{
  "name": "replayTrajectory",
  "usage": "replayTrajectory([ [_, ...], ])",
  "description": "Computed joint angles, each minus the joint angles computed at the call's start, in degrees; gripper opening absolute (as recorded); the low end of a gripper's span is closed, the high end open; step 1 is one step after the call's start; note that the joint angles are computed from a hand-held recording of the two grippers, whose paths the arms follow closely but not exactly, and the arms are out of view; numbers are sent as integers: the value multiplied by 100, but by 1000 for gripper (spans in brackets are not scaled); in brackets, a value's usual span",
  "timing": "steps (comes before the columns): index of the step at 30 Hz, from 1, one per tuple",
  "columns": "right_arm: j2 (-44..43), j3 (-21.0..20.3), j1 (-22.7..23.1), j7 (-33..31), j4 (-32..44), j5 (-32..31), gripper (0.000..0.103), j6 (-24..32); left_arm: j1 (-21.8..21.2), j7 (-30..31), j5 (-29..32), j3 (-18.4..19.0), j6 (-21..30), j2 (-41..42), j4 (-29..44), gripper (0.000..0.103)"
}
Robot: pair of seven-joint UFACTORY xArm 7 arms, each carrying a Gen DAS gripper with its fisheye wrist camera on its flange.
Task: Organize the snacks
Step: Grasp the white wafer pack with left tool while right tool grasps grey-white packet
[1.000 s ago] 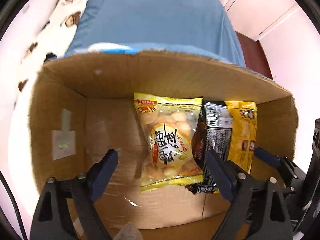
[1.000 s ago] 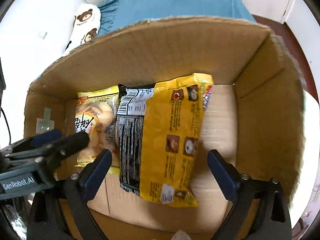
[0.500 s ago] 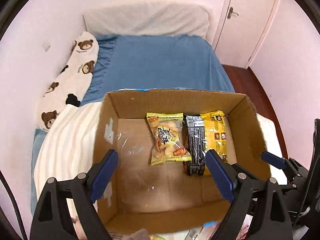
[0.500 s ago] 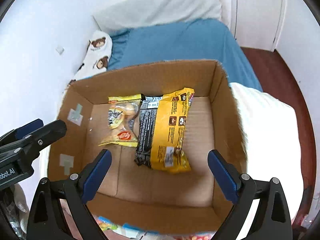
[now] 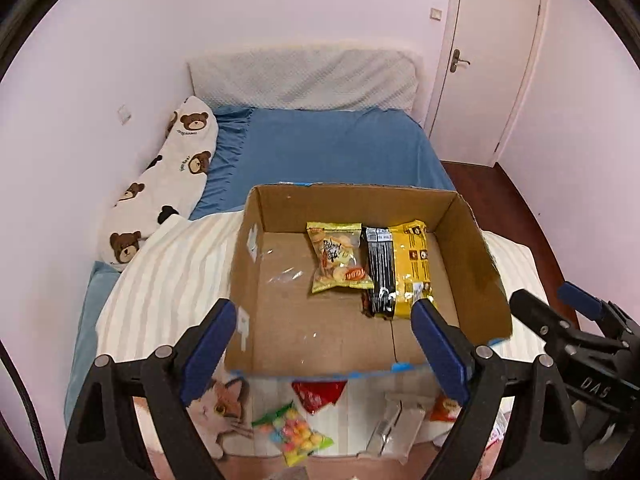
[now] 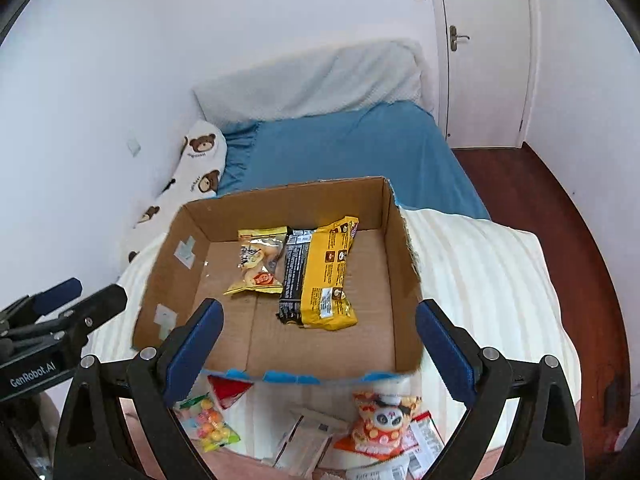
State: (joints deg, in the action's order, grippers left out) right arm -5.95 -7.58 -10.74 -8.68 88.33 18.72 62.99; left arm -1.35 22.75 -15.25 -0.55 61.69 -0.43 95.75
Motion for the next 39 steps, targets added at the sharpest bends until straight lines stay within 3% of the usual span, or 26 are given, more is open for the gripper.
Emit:
replayTrajectory([
  [5, -502, -168, -82, 20, -337, 71, 99, 508, 99, -21, 8, 123, 423, -429, -435, 89],
  [13, -1159, -447, -368, 306, -1872, -378, 99, 1248, 121, -24, 501, 159, 952, -812, -1812, 89],
  [19, -1209, -483, -507, 113, -2796, -630, 97, 1328, -278, -13, 821, -216, 738, -649, -2592, 89],
  [26, -1425, -515, -647, -135, -3257, -901, 95, 1308, -926, -218, 1103, -614, 626, 321, -2495, 89],
  [28, -1438, -552, -674, -212, -3325, -897, 95, 1347, -1047, -172, 1267, -648, 511, 384, -2566, 71],
  [29, -1443, -558, -682, -272, -3363, -915, 95, 1359, -1086, -197, 1386, -644, 373, 328, -2685, 58],
  [36, -1399, -393, -553, -765, -3577, -1087, 95, 1317, -746, -511, 1161, -305, 598, -117, -3152, 58],
  [39, -1407, -184, -449, -788, -3828, -1373, 72, 1173, -555, -631, 1141, -187, 673, -355, -3485, 59],
])
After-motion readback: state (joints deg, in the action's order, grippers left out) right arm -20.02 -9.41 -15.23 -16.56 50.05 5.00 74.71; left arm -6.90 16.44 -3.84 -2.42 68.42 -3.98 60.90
